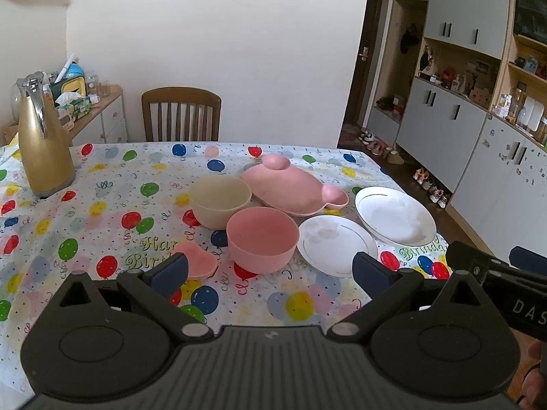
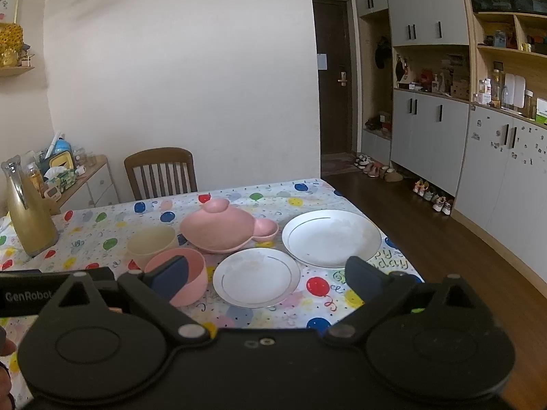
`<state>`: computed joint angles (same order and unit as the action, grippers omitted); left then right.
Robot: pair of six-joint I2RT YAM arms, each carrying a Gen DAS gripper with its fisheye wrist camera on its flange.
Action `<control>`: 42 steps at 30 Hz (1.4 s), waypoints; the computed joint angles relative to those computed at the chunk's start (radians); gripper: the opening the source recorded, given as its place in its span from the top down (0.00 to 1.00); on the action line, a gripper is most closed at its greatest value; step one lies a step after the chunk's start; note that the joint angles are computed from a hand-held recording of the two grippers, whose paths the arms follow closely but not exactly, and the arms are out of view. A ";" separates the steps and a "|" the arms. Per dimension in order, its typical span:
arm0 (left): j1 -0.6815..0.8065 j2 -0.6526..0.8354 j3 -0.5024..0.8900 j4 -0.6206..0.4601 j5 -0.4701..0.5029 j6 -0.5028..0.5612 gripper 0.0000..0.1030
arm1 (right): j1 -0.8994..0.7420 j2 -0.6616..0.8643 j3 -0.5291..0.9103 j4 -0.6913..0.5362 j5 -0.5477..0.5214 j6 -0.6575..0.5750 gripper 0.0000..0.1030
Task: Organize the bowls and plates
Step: 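Move both tools toward the rim of the large white plate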
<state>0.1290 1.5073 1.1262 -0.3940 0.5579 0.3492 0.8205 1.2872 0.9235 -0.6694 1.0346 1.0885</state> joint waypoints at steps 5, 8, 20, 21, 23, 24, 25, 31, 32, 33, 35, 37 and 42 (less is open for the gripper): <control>-0.006 0.005 0.002 0.016 -0.010 -0.014 0.00 | -0.020 -0.007 -0.016 0.059 -0.016 -0.059 0.04; -0.011 0.011 0.006 0.025 -0.018 -0.026 0.00 | -0.033 -0.015 -0.029 0.102 -0.028 -0.105 0.05; -0.060 0.035 0.016 0.075 -0.076 -0.087 0.00 | -0.129 -0.048 -0.085 0.280 -0.115 -0.298 0.05; -0.067 0.038 0.018 0.079 -0.084 -0.094 0.00 | -0.144 -0.052 -0.092 0.300 -0.130 -0.319 0.05; -0.082 0.045 0.022 0.087 -0.104 -0.108 0.00 | -0.171 -0.059 -0.105 0.338 -0.159 -0.360 0.05; -0.090 0.050 0.025 0.091 -0.113 -0.116 0.00 | -0.188 -0.063 -0.114 0.362 -0.179 -0.388 0.05; -0.099 0.056 0.029 0.096 -0.123 -0.124 0.00 | -0.200 -0.065 -0.120 0.382 -0.193 -0.410 0.05; -0.177 0.104 0.064 0.111 -0.213 -0.181 0.00 | -0.325 -0.081 -0.161 0.490 -0.326 -0.546 0.05; -0.192 0.115 0.072 0.113 -0.230 -0.190 0.00 | -0.353 -0.082 -0.168 0.507 -0.357 -0.574 0.05; -0.207 0.126 0.080 0.112 -0.248 -0.201 0.00 | -0.378 -0.083 -0.175 0.521 -0.387 -0.596 0.05; -0.241 0.153 0.104 0.103 -0.282 -0.223 0.00 | -0.433 -0.086 -0.185 0.531 -0.450 -0.629 0.05; -0.274 0.184 0.131 0.094 -0.315 -0.243 0.00 | -0.474 -0.089 -0.191 0.535 -0.496 -0.650 0.05; -0.361 0.280 0.224 0.046 -0.394 -0.303 0.00 | -0.674 -0.062 -0.200 0.524 -0.703 -0.708 0.08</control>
<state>-0.2324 1.7874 1.3501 -0.3481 0.1642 0.0460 0.1463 1.2249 0.7234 -0.1452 0.3312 0.3805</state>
